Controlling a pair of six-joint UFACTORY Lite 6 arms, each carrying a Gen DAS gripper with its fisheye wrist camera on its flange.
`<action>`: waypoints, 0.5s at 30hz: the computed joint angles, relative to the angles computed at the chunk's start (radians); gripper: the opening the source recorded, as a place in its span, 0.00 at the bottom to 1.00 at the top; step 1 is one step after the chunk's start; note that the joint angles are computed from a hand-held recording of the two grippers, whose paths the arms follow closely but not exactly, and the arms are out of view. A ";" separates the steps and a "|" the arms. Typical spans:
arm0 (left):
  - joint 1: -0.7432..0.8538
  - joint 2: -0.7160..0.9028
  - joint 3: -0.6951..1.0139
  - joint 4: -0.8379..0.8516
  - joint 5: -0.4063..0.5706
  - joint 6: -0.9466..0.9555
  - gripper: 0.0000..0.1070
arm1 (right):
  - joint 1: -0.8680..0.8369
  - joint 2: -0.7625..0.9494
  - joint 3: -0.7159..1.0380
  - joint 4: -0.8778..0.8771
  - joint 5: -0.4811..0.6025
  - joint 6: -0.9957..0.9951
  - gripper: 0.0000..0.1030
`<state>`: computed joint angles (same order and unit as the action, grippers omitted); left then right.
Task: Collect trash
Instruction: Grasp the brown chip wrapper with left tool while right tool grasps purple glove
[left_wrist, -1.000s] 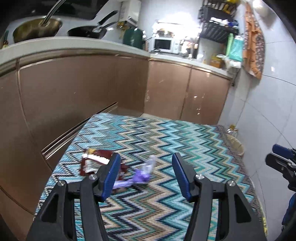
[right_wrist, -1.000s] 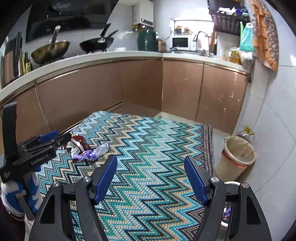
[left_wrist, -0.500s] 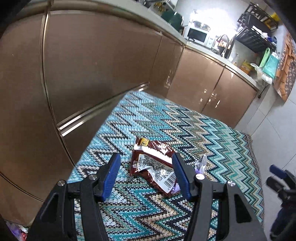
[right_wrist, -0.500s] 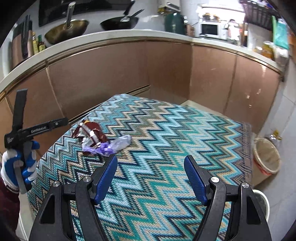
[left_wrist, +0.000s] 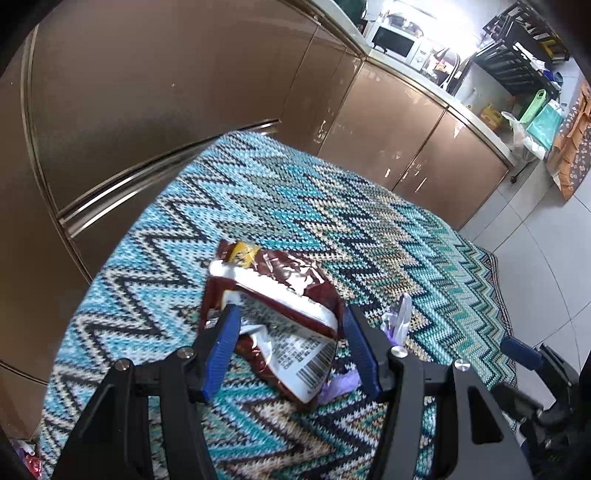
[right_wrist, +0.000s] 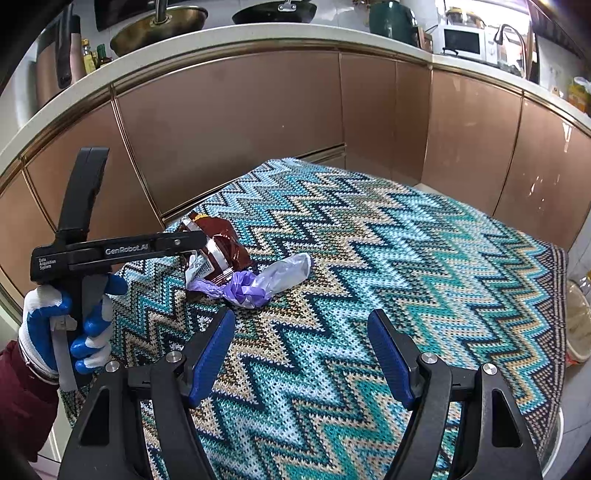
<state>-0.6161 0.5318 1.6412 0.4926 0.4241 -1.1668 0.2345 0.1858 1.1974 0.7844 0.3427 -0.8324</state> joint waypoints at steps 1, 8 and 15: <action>-0.001 0.031 0.039 -0.009 0.017 0.011 0.52 | 0.001 0.018 0.012 0.013 0.002 -0.011 0.72; 0.008 0.154 0.192 -0.031 0.070 0.064 0.48 | 0.017 0.120 0.089 0.060 0.009 -0.045 0.72; 0.004 0.164 0.149 0.004 0.021 0.068 0.27 | 0.038 0.200 0.159 0.104 0.027 -0.059 0.72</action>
